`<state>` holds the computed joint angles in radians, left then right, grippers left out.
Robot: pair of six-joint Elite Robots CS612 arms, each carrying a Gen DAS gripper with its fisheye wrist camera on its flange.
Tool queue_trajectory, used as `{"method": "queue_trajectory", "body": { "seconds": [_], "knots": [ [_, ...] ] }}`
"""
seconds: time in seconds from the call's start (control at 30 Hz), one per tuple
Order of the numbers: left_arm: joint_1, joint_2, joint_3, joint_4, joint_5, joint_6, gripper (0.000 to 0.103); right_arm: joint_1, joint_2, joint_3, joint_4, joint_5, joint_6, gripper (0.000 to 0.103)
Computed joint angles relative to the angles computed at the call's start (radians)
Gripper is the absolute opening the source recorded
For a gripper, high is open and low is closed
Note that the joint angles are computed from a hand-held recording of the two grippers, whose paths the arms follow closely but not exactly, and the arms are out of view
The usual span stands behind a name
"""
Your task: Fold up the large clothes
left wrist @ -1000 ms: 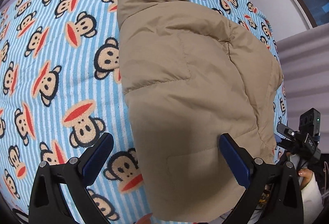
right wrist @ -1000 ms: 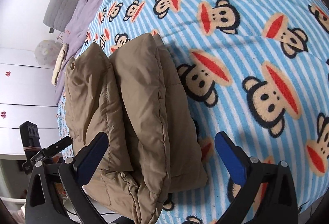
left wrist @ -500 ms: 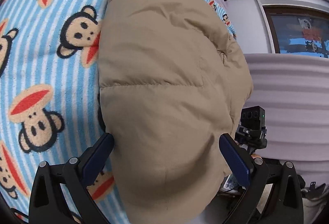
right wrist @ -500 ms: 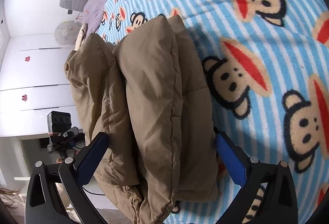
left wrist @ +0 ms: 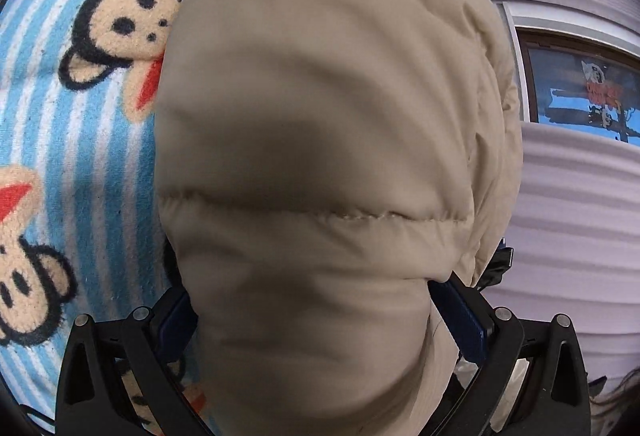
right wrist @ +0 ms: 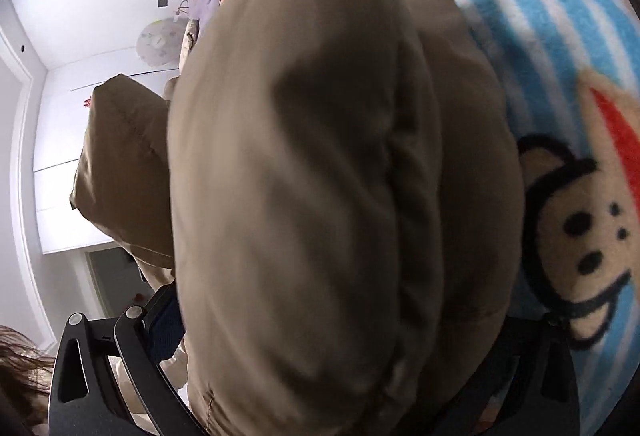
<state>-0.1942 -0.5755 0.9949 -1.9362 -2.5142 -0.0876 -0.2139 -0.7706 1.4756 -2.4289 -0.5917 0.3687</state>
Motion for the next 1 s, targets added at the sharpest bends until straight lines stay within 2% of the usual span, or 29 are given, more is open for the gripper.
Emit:
{"method": "queue_trajectory", "body": {
  "seconds": [0.1, 0.3, 0.4, 0.53, 0.67, 0.83, 0.93, 1.0],
  "knots": [
    [-0.012, -0.026, 0.025, -0.048, 0.014, 0.01, 0.101, 0.005, 0.0, 0.001, -0.027, 0.006, 0.045, 0.103],
    [-0.011, -0.047, 0.021, -0.06, -0.015, 0.059, 0.1, 0.033, -0.005, -0.027, -0.072, 0.013, 0.051, 0.103],
    [-0.001, -0.049, 0.006, -0.075, -0.02, 0.064, 0.1, 0.053, 0.001, -0.049, -0.126, 0.01, 0.091, 0.103],
    [0.029, -0.044, -0.033, -0.049, -0.019, 0.103, 0.1, 0.088, 0.027, -0.099, -0.21, 0.006, 0.165, 0.103],
    [0.069, -0.022, -0.114, 0.033, 0.009, 0.17, 0.1, 0.136, 0.079, -0.19, -0.278, -0.009, 0.245, 0.103],
    [0.125, 0.039, -0.259, 0.14, 0.062, 0.217, 0.1, 0.204, 0.186, -0.365, -0.316, -0.029, 0.342, 0.103],
    [0.148, 0.064, -0.304, 0.157, 0.098, 0.205, 0.1, 0.238, 0.254, -0.477, -0.286, -0.033, 0.369, 0.103],
    [0.159, 0.078, -0.314, 0.152, 0.135, 0.178, 0.1, 0.256, 0.289, -0.54, -0.227, -0.047, 0.357, 0.103]
  ]
}}
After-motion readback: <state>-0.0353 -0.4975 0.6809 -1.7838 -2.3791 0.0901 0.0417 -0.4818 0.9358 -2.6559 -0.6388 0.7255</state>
